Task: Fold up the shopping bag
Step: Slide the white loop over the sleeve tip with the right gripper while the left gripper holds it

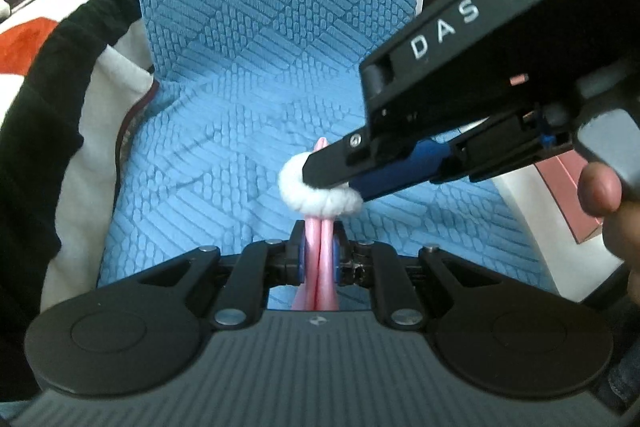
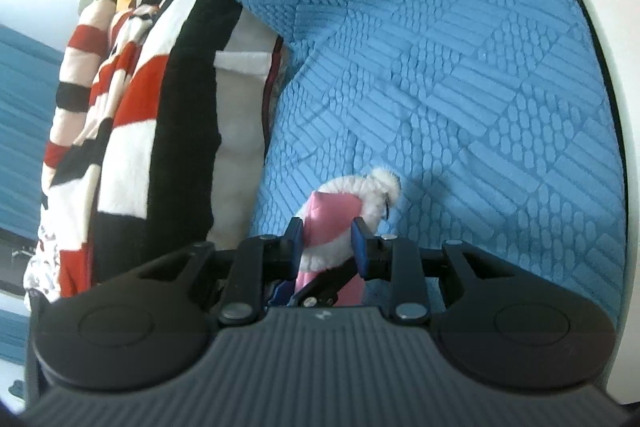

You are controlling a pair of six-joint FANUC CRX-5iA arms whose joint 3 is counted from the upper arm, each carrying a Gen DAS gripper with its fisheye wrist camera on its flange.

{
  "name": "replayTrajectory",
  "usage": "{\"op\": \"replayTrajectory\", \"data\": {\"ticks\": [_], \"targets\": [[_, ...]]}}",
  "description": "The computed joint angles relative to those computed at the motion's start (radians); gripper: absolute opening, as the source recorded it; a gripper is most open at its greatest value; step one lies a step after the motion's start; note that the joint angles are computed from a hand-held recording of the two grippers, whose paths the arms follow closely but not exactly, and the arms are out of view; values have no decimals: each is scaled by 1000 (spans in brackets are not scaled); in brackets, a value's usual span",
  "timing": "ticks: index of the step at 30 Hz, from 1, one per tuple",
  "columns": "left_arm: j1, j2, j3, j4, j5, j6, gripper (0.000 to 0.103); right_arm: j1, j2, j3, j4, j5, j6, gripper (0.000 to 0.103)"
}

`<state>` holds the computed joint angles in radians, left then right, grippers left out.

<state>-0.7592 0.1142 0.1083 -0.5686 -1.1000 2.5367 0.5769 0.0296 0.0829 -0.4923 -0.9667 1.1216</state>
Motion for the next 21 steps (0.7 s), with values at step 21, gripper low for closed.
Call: {"op": "replayTrajectory", "data": {"ticks": [21], "targets": [[-106, 75, 92, -163, -113, -80, 12, 20, -5, -23, 72, 50, -29, 25]]}}
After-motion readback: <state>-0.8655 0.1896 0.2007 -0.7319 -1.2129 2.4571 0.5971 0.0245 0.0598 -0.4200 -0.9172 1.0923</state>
